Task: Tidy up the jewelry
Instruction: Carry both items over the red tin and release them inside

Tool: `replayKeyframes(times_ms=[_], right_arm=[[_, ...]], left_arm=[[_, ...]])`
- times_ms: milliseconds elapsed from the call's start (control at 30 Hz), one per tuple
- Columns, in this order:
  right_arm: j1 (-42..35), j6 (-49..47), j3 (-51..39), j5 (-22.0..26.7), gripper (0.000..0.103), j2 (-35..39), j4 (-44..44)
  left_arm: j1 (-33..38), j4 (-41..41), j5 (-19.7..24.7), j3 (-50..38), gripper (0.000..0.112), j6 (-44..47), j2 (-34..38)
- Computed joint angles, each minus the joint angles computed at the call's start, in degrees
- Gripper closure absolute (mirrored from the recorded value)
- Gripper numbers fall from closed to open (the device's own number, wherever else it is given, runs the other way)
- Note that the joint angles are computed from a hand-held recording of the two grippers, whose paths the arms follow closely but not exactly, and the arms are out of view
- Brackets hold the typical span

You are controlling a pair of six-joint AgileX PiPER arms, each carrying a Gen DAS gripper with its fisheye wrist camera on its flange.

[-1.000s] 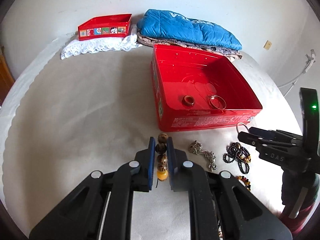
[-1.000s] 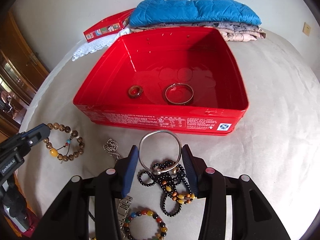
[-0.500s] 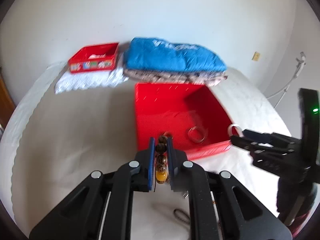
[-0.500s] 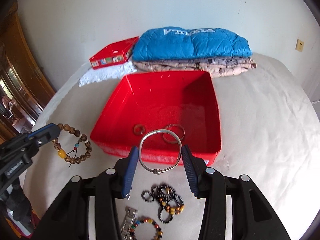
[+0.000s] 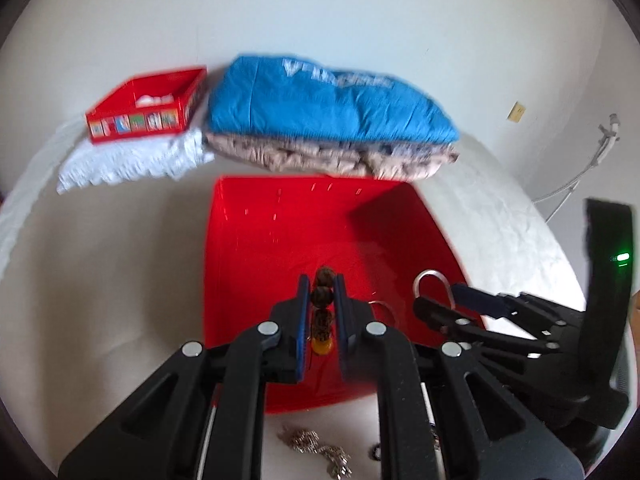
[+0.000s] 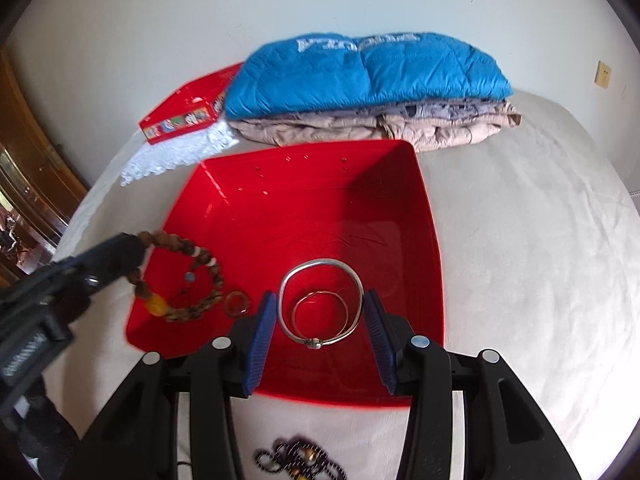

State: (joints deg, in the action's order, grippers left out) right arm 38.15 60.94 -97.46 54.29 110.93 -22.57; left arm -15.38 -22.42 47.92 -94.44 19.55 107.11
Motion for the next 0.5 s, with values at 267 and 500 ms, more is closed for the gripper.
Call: replayKeyframes(times_ms=[267,500], right_arm=[[-0.5,-2.09,-3.32,1.54,0.058,4.31,0.78],[-0.07,-3.1,-5.04,2.69,0.057,5.84,0.53]], left_arm=[[0.38,3.23,2.2,-5.04,0.102,-2.6,7.27],[0.31,3.87,3.44,-6.65,0.101,-3.14,8.78]])
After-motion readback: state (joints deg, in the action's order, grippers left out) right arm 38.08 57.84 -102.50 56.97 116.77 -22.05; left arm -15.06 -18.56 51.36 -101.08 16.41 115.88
